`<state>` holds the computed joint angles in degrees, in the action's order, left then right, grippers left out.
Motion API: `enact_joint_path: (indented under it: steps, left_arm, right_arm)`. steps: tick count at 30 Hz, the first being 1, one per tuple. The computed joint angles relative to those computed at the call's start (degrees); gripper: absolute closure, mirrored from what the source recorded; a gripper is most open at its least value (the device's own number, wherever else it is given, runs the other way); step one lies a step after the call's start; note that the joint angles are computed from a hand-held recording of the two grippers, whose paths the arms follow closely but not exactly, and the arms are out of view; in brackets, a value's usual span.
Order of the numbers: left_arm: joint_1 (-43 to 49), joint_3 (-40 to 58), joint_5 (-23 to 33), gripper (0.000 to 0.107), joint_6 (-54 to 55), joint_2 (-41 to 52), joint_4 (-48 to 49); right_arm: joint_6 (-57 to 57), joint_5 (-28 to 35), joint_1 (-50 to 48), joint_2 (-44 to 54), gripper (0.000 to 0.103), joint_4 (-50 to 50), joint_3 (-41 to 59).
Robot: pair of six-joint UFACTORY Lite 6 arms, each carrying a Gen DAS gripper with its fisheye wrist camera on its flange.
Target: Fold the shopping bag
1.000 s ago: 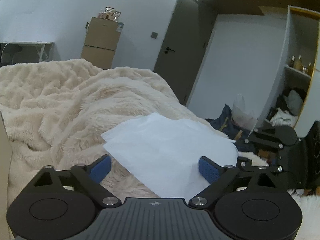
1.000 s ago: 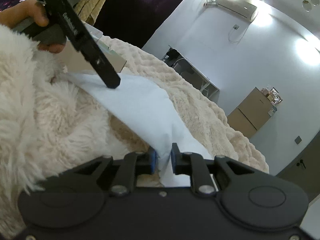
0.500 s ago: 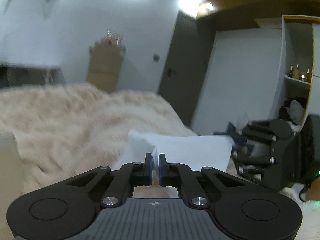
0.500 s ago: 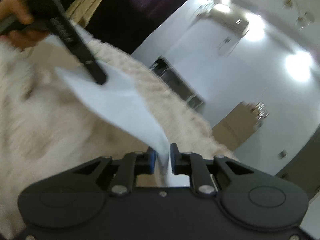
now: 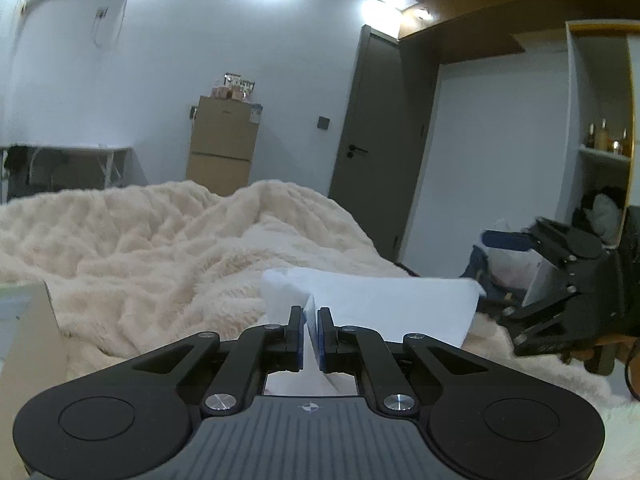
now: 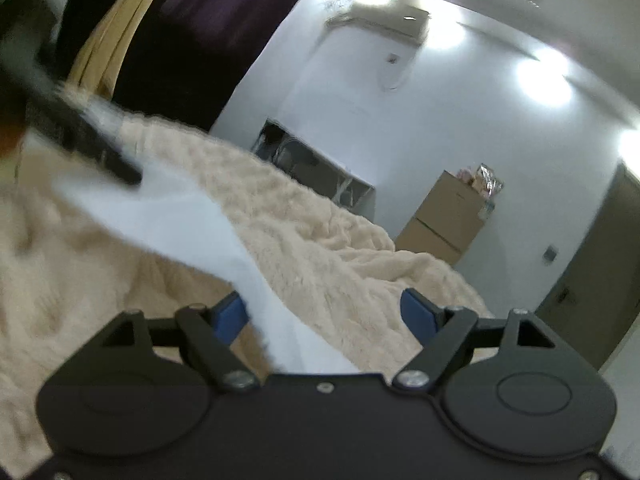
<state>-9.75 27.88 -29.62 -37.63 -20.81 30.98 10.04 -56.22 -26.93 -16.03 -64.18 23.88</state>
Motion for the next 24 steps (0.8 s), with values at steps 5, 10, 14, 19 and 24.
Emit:
enact_joint_path:
  steps: [5, 10, 14, 19, 24]
  left_arm:
    - [1.9, -1.6, -0.9, 0.102, -0.1, -2.5, -0.9]
    - [3.6, -1.3, -0.8, 0.102, -2.0, -3.2, 2.3]
    - [4.4, -0.3, -1.0, 0.102, -3.7, -1.9, 5.0]
    - [5.4, -0.2, -1.0, 0.102, -4.9, -2.1, 6.6]
    - [5.0, 0.8, -0.4, 0.101, -5.0, -1.0, 7.0]
  right_arm:
    - [15.4, -6.9, -4.6, -0.3, 0.021, -7.1, 3.8]
    - [11.4, -1.5, -0.3, 0.5, 0.021, -6.6, 6.6]
    - [20.8, 0.3, -0.5, 5.8, 0.025, -13.5, 11.6]
    - [39.6, -1.8, -6.2, 19.8, 0.026, -21.4, 25.3]
    - [62.6, -7.8, -12.8, 38.3, 0.026, -32.3, 43.9]
